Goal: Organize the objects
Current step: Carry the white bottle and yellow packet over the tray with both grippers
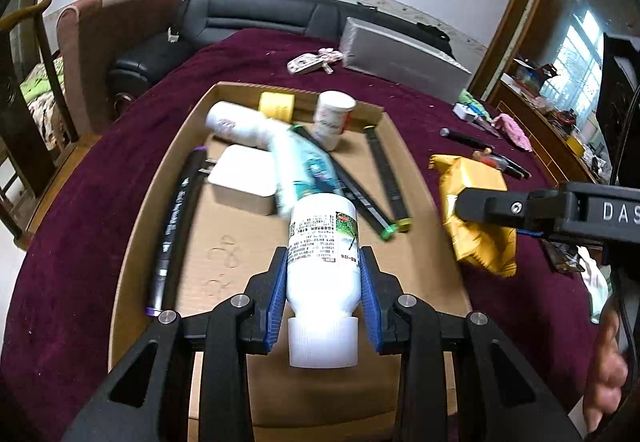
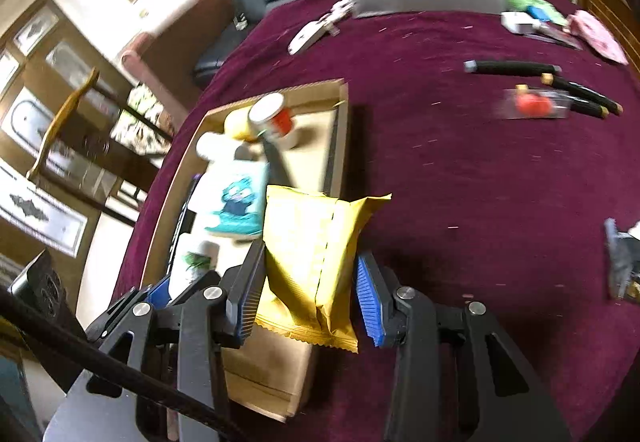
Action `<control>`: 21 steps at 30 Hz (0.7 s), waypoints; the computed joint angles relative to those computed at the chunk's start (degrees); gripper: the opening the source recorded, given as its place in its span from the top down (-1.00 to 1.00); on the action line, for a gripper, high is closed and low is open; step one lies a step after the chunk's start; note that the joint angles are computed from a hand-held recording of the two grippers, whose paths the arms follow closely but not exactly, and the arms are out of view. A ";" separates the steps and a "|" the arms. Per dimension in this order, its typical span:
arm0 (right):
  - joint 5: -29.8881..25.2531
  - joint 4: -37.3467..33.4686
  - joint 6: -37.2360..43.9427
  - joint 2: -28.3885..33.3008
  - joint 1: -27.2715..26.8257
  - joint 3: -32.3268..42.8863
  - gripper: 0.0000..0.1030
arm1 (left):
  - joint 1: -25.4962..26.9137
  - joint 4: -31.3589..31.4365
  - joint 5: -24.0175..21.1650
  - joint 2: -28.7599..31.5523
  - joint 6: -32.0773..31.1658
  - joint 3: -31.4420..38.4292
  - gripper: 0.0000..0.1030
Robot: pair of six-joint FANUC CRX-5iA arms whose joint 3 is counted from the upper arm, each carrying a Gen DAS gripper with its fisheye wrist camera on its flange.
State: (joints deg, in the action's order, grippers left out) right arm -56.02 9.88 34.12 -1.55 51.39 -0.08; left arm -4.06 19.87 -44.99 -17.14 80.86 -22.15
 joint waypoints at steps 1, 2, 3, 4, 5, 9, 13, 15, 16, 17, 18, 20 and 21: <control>-0.31 -0.44 0.60 1.01 0.31 0.95 0.20 | 0.48 0.14 0.05 0.12 -0.22 -0.19 0.43; -0.64 -0.87 1.38 2.03 0.40 1.89 0.20 | 0.81 -0.17 0.03 0.27 -0.08 -0.17 0.43; -1.01 -1.33 2.10 2.94 0.54 2.76 0.20 | 1.08 -0.51 -0.13 0.29 0.15 -0.09 0.43; -1.35 -1.98 2.82 3.77 0.67 3.54 0.20 | 1.28 -0.51 -0.17 0.36 0.13 -0.13 0.43; -1.58 -2.46 3.29 4.48 0.76 4.16 0.20 | 1.66 -0.16 -0.19 0.39 -0.24 -0.34 0.43; -3.07 -3.10 4.80 7.33 1.10 6.43 0.20 | 2.94 0.14 -0.20 0.51 -0.78 -0.93 0.43; -4.02 -1.89 4.83 9.20 1.79 7.21 0.20 | 3.35 -0.30 -0.23 1.06 -0.65 -0.79 0.43; -4.20 -0.81 4.53 9.74 2.16 7.08 0.20 | 3.22 -0.72 -0.29 1.49 -0.23 -0.39 0.44; -4.24 -0.29 4.39 9.98 2.30 6.94 0.20 | 2.90 -1.86 -0.42 1.75 0.58 0.10 0.43; -4.16 -0.02 4.21 10.05 2.37 6.75 0.20 | 2.81 -2.07 -0.34 1.73 0.65 0.16 0.43; -3.66 0.20 3.87 9.93 2.33 6.30 0.20 | 2.61 -2.40 -0.14 1.80 0.90 0.25 0.43; -3.10 0.81 3.57 9.71 2.31 5.83 0.19 | 2.34 -3.48 0.01 1.77 1.73 0.62 0.43; -2.76 1.41 3.28 9.61 2.41 5.49 0.19 | 1.94 -4.65 0.07 1.78 2.60 1.01 0.42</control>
